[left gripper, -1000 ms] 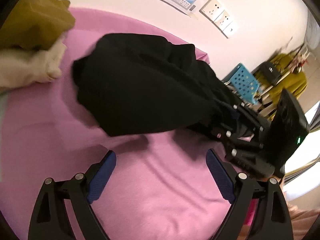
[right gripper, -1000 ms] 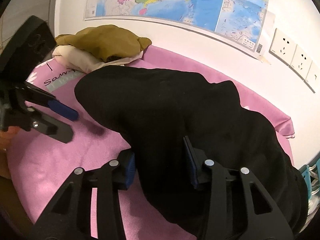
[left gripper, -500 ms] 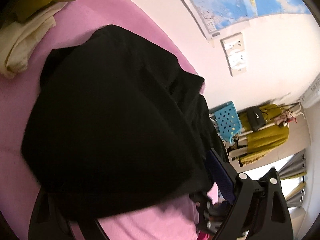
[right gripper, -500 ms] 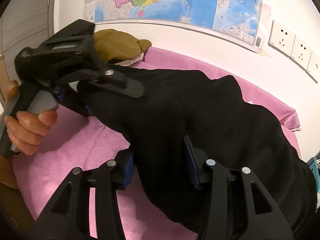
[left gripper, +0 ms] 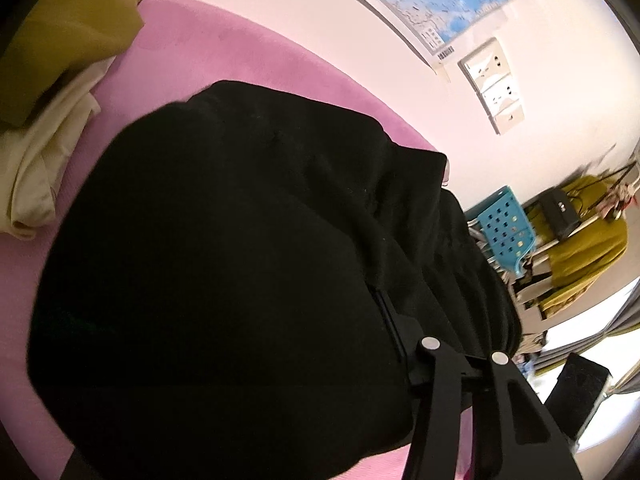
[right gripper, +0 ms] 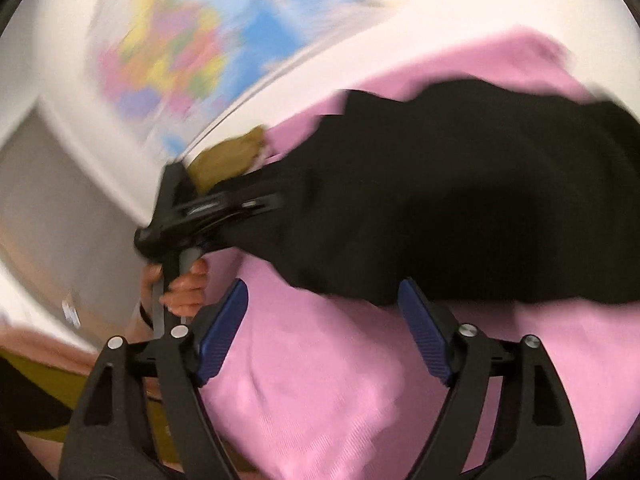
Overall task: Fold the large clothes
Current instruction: 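Grasp the black shirt bundle with the left gripper while the right gripper pinches its other end, then lift the folded black shirt off the bed with both grippers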
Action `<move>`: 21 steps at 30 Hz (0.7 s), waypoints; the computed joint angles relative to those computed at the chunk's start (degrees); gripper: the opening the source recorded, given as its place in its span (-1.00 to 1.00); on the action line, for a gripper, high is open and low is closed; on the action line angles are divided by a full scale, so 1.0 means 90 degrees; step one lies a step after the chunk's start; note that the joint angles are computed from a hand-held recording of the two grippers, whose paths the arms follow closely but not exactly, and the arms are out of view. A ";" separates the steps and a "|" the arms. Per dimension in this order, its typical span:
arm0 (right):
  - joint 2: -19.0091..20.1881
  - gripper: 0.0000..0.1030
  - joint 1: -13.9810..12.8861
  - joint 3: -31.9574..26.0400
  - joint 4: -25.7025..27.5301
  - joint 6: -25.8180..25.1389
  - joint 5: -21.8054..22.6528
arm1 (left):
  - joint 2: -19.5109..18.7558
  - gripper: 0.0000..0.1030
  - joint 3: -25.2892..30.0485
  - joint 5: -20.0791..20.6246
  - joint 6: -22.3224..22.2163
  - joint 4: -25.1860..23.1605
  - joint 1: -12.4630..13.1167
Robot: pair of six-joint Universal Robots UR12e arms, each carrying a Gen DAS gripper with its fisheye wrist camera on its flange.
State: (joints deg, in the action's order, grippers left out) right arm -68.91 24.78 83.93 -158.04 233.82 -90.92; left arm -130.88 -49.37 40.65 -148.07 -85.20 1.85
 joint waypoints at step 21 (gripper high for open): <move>0.0419 0.77 0.0034 -0.0462 0.1029 0.2486 -0.2729 | 0.0131 0.21 -0.0311 -0.0032 0.0333 0.0494 -0.0044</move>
